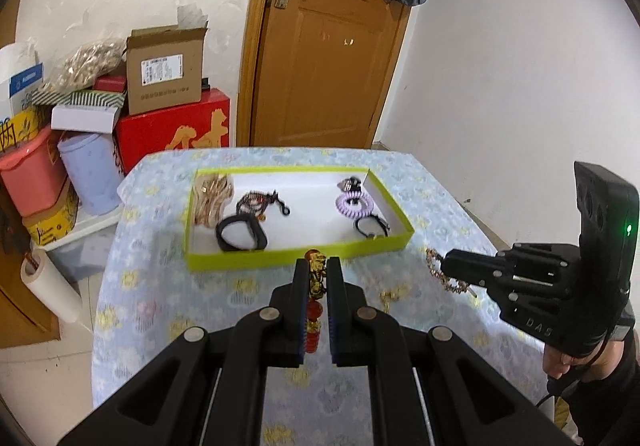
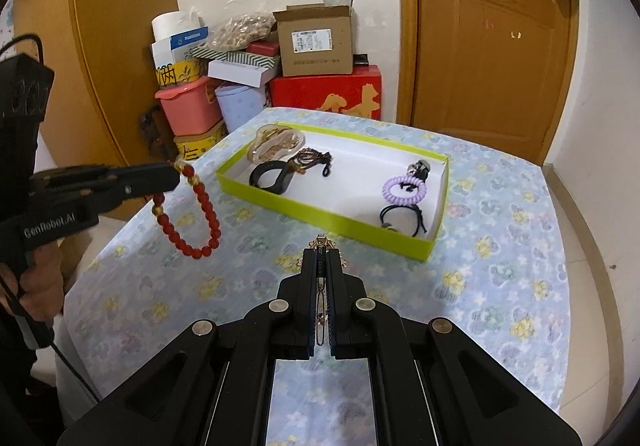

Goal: Organize jewelry
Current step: 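Carry the red bracelet into the tray with the left tool while the right tool carries the pendant there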

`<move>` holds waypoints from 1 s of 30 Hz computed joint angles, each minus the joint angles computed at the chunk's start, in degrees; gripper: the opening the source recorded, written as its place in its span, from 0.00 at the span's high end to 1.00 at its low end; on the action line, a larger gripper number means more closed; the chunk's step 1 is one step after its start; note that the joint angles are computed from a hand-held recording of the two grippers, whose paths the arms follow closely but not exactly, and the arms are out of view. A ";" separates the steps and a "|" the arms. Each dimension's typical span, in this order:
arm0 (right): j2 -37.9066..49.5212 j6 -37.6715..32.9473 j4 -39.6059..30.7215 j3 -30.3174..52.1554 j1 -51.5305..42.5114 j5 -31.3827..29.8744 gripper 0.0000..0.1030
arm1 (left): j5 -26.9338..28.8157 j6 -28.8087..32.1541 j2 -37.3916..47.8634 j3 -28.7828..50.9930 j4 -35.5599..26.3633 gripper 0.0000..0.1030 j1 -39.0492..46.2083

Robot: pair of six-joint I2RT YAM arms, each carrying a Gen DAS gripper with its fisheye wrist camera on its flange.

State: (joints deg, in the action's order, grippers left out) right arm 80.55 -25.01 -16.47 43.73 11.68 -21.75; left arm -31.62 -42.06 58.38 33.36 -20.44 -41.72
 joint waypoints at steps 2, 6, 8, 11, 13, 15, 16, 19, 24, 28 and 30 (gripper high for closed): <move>1.46 -0.07 0.18 1.34 -0.02 0.07 0.96 | 1.28 2.15 0.88 1.18 0.74 0.92 1.87; 4.98 0.12 0.39 4.96 -0.34 -0.05 0.97 | 4.25 6.68 3.82 4.20 2.53 0.92 6.16; 6.87 0.30 0.46 6.88 -0.46 -0.06 0.96 | 5.73 8.42 5.40 5.51 3.55 0.92 8.11; 9.77 0.63 0.67 9.85 -0.22 0.36 0.96 | 8.12 11.02 7.90 7.35 5.34 0.92 11.21; 11.99 0.88 0.74 12.00 -0.08 0.54 0.96 | 9.78 12.44 9.74 8.56 6.53 0.92 13.22; 14.54 1.10 0.96 14.22 0.09 0.86 0.96 | 11.22 13.75 11.73 9.67 7.62 0.92 15.03; 15.50 1.17 1.09 14.96 0.09 0.99 0.96 | 11.80 14.23 12.77 10.21 8.10 0.92 15.68; 19.34 1.66 1.06 18.11 0.26 1.29 0.96 | 13.66 15.53 16.09 11.62 9.61 0.92 17.68; 25.59 2.06 0.98 22.34 0.97 2.68 0.96 | 16.99 16.89 21.57 12.71 12.87 0.92 20.67; 30.22 2.13 1.16 24.79 0.92 3.69 0.96 | 19.21 17.13 25.88 13.11 15.53 0.92 22.43; 32.14 2.25 1.22 25.78 0.87 4.19 0.96 | 20.42 17.33 27.84 13.21 16.70 0.92 23.37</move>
